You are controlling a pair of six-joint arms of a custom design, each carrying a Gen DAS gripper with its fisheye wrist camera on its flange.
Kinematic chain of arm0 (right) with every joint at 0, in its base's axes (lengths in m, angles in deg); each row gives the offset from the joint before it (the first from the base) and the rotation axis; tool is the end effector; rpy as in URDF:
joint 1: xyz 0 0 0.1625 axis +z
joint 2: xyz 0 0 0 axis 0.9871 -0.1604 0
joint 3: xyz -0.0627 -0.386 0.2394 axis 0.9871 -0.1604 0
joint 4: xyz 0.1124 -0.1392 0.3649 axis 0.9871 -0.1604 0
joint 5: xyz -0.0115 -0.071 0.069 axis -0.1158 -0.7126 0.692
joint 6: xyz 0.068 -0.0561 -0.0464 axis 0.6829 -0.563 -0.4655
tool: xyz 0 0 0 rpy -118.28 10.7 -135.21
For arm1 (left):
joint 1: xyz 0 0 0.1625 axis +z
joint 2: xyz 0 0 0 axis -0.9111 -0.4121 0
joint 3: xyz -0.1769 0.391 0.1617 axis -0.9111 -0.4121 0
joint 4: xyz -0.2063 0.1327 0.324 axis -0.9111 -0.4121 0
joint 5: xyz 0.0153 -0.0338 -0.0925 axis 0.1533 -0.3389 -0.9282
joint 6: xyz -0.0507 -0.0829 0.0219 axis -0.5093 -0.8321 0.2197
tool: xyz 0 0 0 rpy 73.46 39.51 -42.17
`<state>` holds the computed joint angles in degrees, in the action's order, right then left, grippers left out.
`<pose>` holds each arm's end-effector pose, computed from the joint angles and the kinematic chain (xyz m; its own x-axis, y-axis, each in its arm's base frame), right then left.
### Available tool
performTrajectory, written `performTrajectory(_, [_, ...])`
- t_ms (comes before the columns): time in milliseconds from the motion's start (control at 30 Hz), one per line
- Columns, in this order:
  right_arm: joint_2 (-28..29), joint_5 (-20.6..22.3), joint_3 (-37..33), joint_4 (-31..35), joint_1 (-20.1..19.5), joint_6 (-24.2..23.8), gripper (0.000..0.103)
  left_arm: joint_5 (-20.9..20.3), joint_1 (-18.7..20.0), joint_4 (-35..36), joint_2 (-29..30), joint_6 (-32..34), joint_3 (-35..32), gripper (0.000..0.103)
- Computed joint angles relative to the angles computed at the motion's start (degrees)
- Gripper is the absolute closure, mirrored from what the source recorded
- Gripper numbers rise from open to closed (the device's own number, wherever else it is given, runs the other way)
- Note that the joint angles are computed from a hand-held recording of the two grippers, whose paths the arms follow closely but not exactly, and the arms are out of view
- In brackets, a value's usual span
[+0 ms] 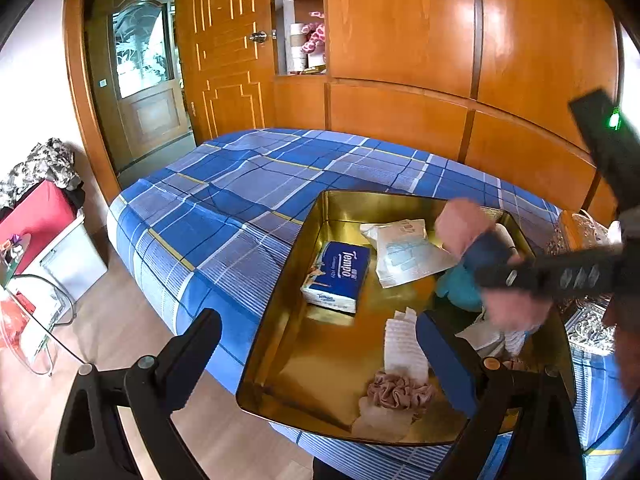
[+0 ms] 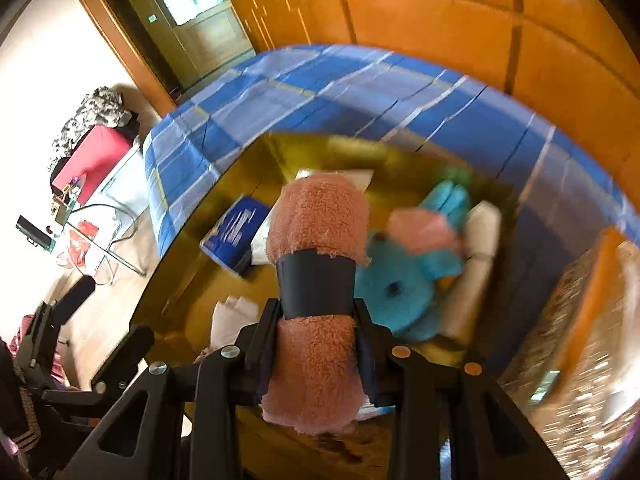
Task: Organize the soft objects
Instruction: 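Carry the pink towel roll into the tray and open the right tool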
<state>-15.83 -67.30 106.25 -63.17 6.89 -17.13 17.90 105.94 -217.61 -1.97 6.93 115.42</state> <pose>0.0708 -0.8011 0.3148 -0.7148 -0.5704 0.4045 -0.6264 0.7794 -0.0079 -0.4121 -0.6479 -0.0234 -0.6592 -0.3034 -0.6881 0.3853 0.6494 -0.6555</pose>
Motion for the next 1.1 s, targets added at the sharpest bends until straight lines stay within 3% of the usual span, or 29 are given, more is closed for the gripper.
performTrajectory(133, [-0.2, -1.3, 2.7, -2.1, -0.3, 0.7, 0.063, -0.2, 0.2, 0.3, -0.3, -0.9, 0.3, 0.005])
performTrajectory(300, [-0.8, 0.3, 2.5, 1.3, -1.2, 2.4, 0.050, -0.3, 0.2, 0.7, -0.2, -1.3, 0.3, 0.005])
performTrajectory(533, [-3.7, 0.9, 6.9, -2.7, -1.3, -1.5, 0.050, 0.1, 0.0, 0.8, 0.3, -0.7, -0.1, 0.005])
performTrajectory(800, [-6.8, -1.9, 13.7, -12.7, -0.9, -6.0, 0.050, 0.4, -0.3, 0.6, 0.4, -0.2, -0.2, 0.005])
performTrajectory(1100, [-10.5, 0.1, 19.1, -26.2, -1.3, -9.8, 0.050, 0.6, -0.9, -3.6, 1.4, 4.7, -0.6, 0.005])
